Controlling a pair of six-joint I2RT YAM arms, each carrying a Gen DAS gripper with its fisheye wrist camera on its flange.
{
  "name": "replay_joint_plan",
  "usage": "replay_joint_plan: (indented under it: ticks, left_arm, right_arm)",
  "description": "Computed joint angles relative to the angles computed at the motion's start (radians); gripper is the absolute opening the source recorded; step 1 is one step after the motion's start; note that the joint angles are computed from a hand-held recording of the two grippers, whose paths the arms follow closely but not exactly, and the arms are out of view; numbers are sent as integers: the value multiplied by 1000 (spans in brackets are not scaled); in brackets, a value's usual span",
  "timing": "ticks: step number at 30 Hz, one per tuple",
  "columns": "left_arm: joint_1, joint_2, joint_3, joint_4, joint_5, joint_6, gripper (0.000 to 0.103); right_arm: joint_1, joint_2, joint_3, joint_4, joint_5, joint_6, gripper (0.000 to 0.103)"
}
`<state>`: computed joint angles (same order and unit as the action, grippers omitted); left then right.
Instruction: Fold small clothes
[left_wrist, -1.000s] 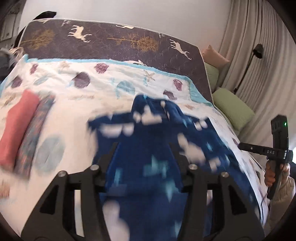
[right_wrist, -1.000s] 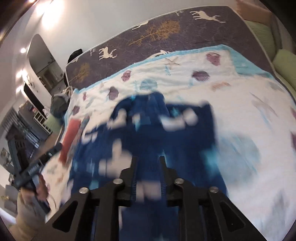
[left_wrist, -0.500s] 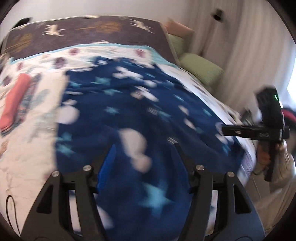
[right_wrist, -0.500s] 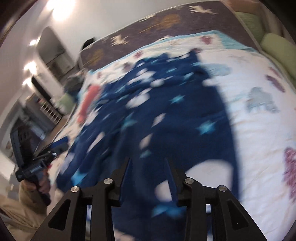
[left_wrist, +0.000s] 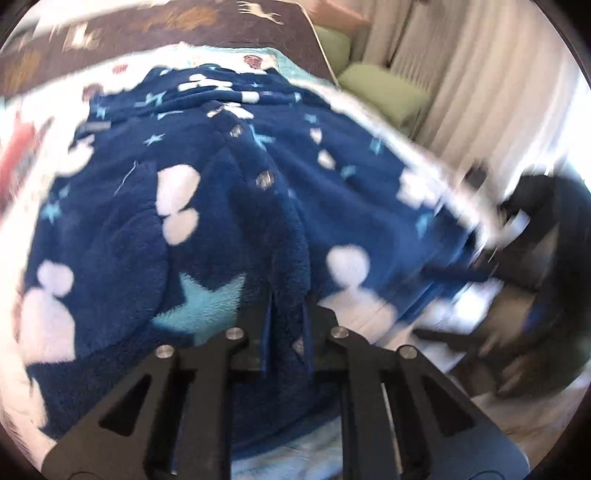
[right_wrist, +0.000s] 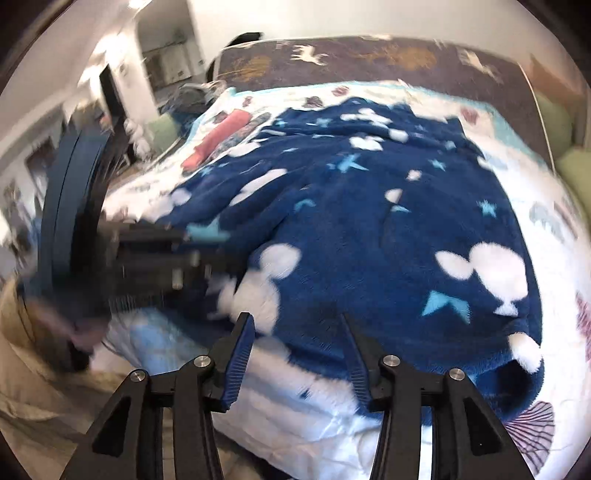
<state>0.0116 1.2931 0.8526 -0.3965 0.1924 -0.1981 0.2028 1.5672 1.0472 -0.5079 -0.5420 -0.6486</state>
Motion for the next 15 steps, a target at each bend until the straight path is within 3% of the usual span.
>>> replay_joint_plan:
  ticks: [2,4,7,10,15]
  left_arm:
    - [38,-32,1,-4,67,-14,16]
    - [48,-57,7,-16,85,-14,16]
    - [45,-74,18,-24,91,-16,16]
    - [51,-76,26,-27,100,-20,16]
    - [75,-77,39,-45,128,-10,16]
  right_arm:
    - [41,-87,-114,139,62,-26,71]
    - [113,-148,-234,336,170,-60,74]
    - [199,-124,-297,483,299,-107,73]
    - [229,-84,-319,556,351,-133,72]
    - [188,-114,-344,547,291,-182,71]
